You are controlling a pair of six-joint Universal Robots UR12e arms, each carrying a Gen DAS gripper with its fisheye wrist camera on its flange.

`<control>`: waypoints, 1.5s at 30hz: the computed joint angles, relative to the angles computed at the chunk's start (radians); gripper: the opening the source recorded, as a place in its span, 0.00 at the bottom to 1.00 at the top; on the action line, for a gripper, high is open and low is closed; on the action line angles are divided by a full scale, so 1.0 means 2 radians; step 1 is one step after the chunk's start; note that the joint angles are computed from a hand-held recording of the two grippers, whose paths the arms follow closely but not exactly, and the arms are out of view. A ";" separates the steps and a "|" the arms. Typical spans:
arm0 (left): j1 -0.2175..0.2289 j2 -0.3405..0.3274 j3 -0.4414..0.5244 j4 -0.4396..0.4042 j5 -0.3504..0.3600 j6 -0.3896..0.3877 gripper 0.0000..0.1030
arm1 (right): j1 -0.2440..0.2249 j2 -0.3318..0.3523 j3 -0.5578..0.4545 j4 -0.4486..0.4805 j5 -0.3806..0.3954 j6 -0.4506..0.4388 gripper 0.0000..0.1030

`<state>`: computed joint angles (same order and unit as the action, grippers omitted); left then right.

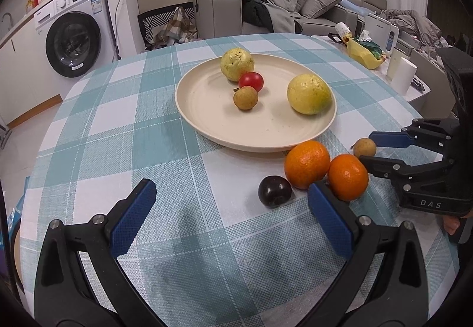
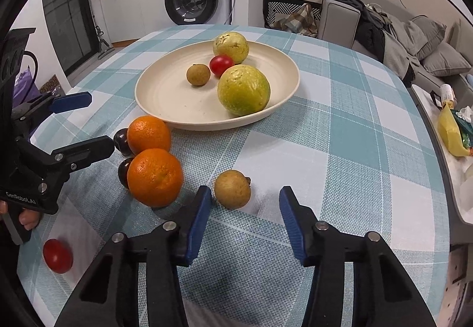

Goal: Organize fruits
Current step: 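Reach the right gripper to the brown round fruit and close on it, then grasp the dark plum with the left gripper while the right gripper holds the brown fruit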

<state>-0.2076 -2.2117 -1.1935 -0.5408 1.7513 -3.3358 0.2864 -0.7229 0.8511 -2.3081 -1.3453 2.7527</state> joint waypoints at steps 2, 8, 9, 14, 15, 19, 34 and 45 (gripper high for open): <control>0.000 0.000 0.000 0.000 0.000 0.000 0.99 | 0.000 0.000 0.000 0.000 0.000 -0.003 0.41; 0.000 0.000 0.000 0.000 -0.001 0.000 0.99 | 0.001 -0.001 0.003 -0.004 -0.001 -0.007 0.34; 0.000 0.000 0.000 0.000 -0.001 0.000 0.99 | 0.001 -0.001 0.003 -0.005 -0.001 -0.008 0.33; 0.000 -0.001 0.000 -0.001 -0.001 0.000 0.99 | 0.002 -0.002 0.005 -0.009 -0.002 -0.012 0.24; 0.000 -0.001 0.000 -0.001 -0.001 0.000 0.99 | 0.002 -0.002 0.006 -0.010 -0.002 -0.012 0.24; 0.000 -0.001 0.000 -0.001 -0.001 0.000 0.99 | 0.002 -0.002 0.007 -0.012 -0.001 -0.011 0.24; -0.001 -0.003 0.004 -0.011 -0.001 -0.005 0.99 | -0.001 -0.004 0.010 -0.031 0.004 0.002 0.24; 0.000 -0.007 0.017 -0.049 -0.008 -0.005 0.93 | -0.001 -0.004 0.009 -0.033 0.003 0.004 0.24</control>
<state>-0.2079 -2.2263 -1.1601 -0.6383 1.7344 -3.3452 0.2848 -0.7313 0.8687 -2.3738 -1.3391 2.7609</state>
